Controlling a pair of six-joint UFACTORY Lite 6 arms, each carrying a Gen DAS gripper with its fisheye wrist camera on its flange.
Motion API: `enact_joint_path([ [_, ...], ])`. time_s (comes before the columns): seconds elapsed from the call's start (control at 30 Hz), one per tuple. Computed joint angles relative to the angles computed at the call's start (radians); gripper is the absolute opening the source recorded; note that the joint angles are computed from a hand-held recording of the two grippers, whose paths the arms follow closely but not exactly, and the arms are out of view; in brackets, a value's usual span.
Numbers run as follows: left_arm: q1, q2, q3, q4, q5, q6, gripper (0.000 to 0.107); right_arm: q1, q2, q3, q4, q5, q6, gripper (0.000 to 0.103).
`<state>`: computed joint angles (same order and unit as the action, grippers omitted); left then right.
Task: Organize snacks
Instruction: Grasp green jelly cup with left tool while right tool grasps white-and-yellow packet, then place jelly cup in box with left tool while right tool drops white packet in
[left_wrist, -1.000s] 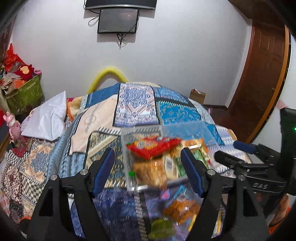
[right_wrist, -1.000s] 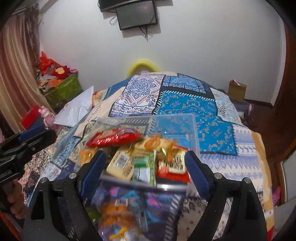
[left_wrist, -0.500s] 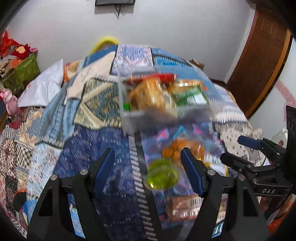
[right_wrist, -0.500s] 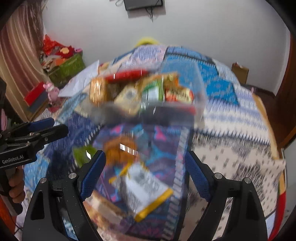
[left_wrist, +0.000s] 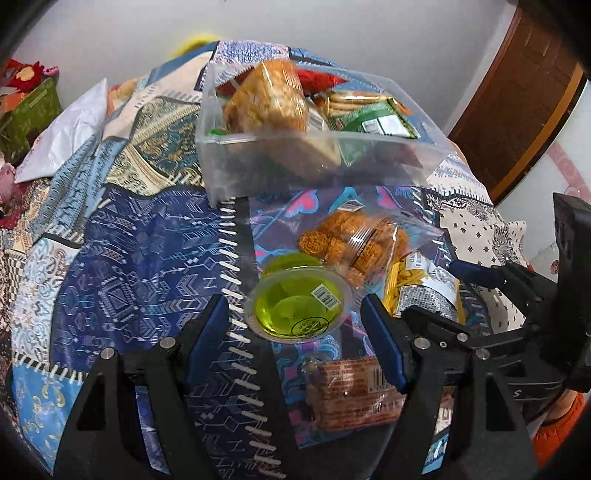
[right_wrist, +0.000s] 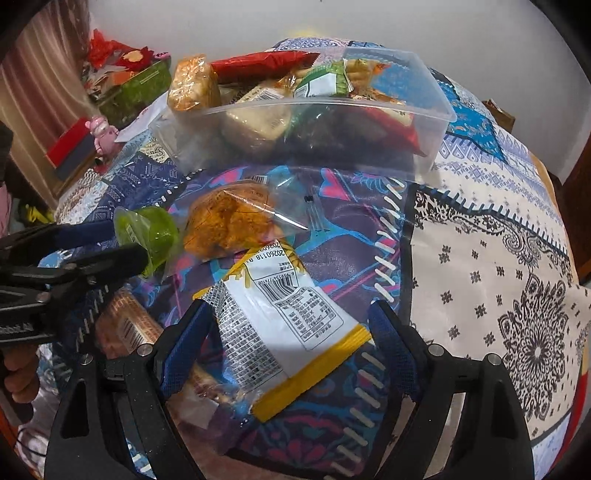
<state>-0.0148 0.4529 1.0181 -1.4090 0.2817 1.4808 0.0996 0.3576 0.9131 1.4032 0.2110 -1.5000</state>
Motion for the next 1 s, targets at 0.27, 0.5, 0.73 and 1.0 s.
enact_joint_path([
  [0.27, -0.027, 0.045, 0.006, -0.263, -0.056, 0.221, 0.073, 0.007, -0.010, -0.011, 0.130, -0.010, -0.164, 0.051],
  [0.5, -0.011, 0.017, -0.021, -0.330, -0.034, 0.303, 0.061, -0.015, -0.045, -0.054, 0.290, 0.010, -0.284, 0.047],
  [0.73, 0.020, -0.033, -0.059, -0.330, -0.010, 0.312, 0.060, -0.043, -0.152, -0.115, 0.347, 0.012, -0.317, 0.046],
  [1.0, 0.067, -0.142, -0.097, -0.303, 0.021, 0.286, 0.060, -0.076, -0.244, -0.125, 0.313, 0.011, -0.269, 0.045],
])
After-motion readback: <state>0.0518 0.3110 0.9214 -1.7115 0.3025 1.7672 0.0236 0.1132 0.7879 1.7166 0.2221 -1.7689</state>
